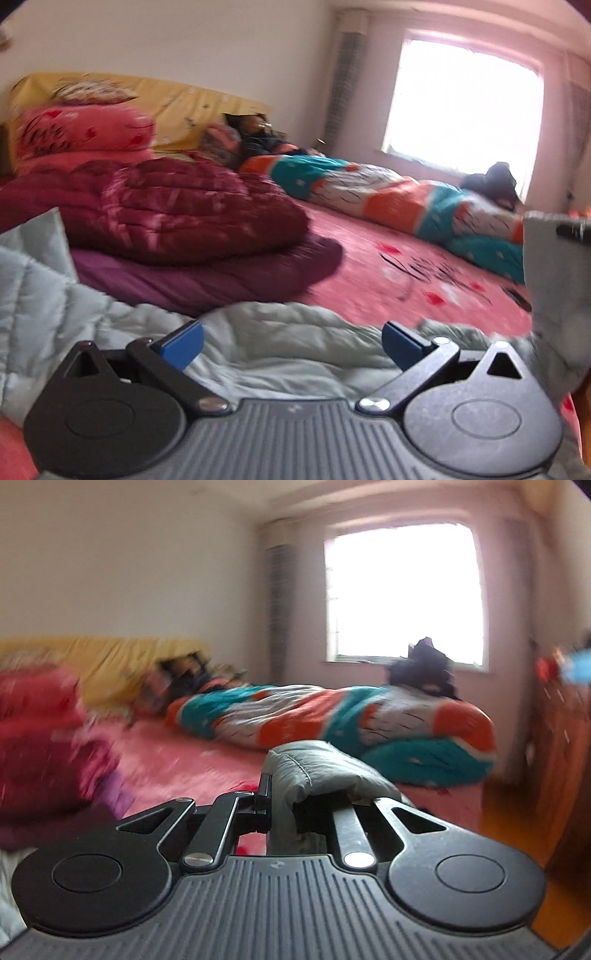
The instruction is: Fold large clothes
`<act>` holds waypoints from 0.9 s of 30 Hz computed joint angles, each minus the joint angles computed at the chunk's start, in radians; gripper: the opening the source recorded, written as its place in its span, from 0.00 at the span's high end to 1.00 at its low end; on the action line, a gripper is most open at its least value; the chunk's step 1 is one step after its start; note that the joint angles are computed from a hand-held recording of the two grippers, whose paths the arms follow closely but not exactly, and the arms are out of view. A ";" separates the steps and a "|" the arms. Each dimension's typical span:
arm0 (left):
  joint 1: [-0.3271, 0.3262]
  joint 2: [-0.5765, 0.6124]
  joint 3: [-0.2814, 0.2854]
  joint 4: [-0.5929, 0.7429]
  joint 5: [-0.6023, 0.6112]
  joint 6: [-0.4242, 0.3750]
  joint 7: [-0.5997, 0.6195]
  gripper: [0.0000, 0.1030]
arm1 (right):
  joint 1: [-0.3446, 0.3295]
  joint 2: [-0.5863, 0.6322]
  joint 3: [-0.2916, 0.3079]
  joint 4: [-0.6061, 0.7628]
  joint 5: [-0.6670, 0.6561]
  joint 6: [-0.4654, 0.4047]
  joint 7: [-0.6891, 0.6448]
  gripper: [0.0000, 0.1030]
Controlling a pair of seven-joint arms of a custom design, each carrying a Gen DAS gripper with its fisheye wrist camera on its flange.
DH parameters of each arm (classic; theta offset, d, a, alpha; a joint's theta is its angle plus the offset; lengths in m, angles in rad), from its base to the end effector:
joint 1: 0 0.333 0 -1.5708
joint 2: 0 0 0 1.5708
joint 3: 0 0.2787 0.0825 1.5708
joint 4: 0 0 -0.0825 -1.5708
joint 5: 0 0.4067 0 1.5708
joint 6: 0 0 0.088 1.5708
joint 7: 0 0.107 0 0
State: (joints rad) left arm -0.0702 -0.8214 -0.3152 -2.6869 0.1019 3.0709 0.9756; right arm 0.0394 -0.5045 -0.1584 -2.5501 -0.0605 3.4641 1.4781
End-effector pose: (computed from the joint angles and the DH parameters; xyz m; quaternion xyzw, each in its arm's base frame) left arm 0.3681 -0.1755 0.5693 -0.6011 0.5685 -0.4731 0.3028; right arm 0.4539 -0.0566 0.5723 -0.5380 0.5370 -0.4900 0.4267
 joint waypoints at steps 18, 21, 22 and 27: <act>0.029 0.034 0.101 -0.033 -0.122 0.086 -0.076 0.01 | 0.025 0.128 0.325 0.050 -0.108 -0.173 -0.331 0.87; 0.007 0.041 0.126 -0.033 -0.131 0.089 -0.066 0.01 | 0.061 0.103 0.328 0.030 -0.124 -0.252 -0.351 0.66; 0.001 0.043 0.132 -0.032 -0.134 0.087 -0.061 0.01 | 0.065 0.094 0.337 0.027 -0.133 -0.287 -0.344 0.53; -0.038 0.058 0.169 -0.027 -0.151 0.082 -0.035 0.01 | 0.069 0.059 0.371 0.003 -0.155 -0.344 -0.274 0.06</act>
State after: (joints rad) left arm -0.1085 -0.7637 -0.1460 -2.7140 -0.0491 3.1529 0.9403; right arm 0.1083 -0.4455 0.2128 -2.5467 -0.2155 3.1199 1.2044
